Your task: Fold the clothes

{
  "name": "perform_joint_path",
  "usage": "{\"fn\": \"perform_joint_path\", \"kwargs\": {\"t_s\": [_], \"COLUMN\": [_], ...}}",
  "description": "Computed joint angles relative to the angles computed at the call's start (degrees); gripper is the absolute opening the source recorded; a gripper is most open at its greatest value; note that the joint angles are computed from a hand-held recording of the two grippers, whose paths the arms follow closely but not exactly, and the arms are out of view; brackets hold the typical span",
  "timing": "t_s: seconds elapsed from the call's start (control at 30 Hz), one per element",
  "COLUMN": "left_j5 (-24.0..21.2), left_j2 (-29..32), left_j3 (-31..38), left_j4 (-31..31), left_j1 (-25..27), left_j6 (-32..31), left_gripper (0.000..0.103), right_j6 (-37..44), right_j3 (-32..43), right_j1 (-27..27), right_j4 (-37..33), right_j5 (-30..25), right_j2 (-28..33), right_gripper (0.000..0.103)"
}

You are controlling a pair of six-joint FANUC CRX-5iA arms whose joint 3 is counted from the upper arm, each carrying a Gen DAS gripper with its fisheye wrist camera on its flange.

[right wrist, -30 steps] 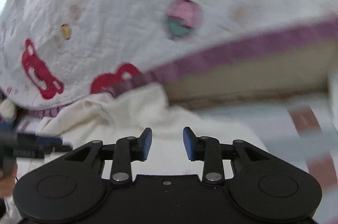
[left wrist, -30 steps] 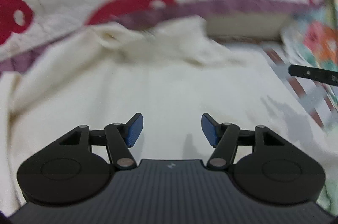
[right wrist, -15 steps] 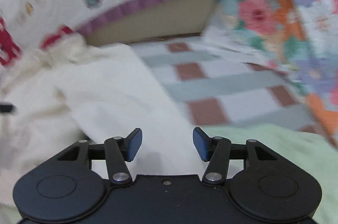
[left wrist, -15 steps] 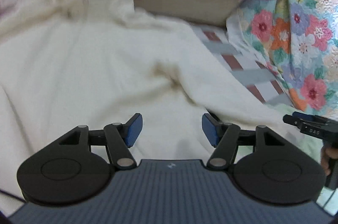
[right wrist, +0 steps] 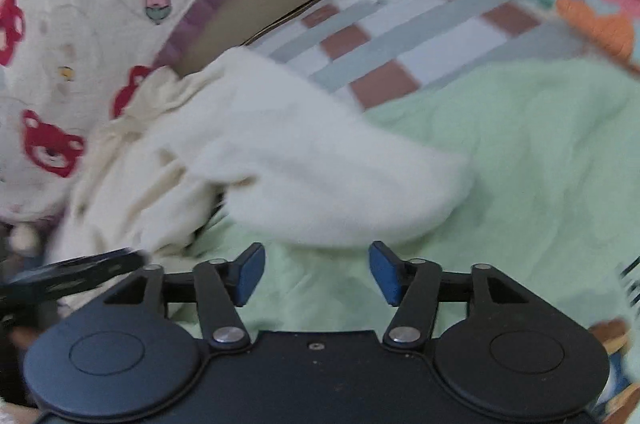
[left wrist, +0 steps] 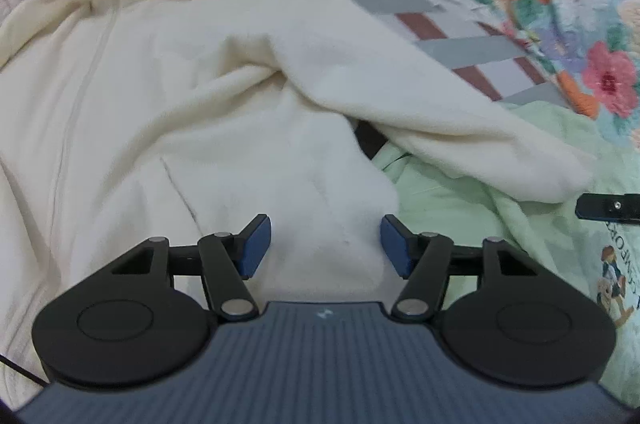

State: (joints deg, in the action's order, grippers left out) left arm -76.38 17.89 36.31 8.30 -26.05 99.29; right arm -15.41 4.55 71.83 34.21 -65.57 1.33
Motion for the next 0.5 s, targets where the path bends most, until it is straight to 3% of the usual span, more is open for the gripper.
{"fn": "perform_joint_path", "kwargs": {"t_s": [0.13, 0.2, 0.23, 0.37, 0.5], "left_j5": [-0.36, -2.7, -4.55, -6.95, -6.67], "left_j2": [0.14, 0.71, 1.48, 3.01, 3.58], "left_j3": [-1.96, 0.39, 2.43, 5.76, 5.45], "left_j4": [7.82, 5.61, 3.8, -0.39, -1.81], "left_j1": [1.74, 0.84, 0.17, -1.31, -1.69], "left_j6": [-2.39, -4.28, -4.83, -3.44, -2.18], "left_gripper": [0.06, 0.06, 0.06, 0.062, 0.063], "right_j6": [-16.66, -27.46, -28.74, -20.6, -34.35], "right_j3": [-11.81, -18.46, -19.19, -13.3, -15.28], "right_j1": [-3.34, -6.6, -7.63, -7.12, -4.55], "right_j4": [3.61, 6.33, 5.76, 0.31, 9.01], "right_j5": [12.36, 22.94, 24.89, 17.01, 11.32], "right_j2": [-5.27, -8.14, -8.36, -5.12, -3.74], "right_gripper": [0.068, 0.068, 0.068, 0.068, 0.068]}}
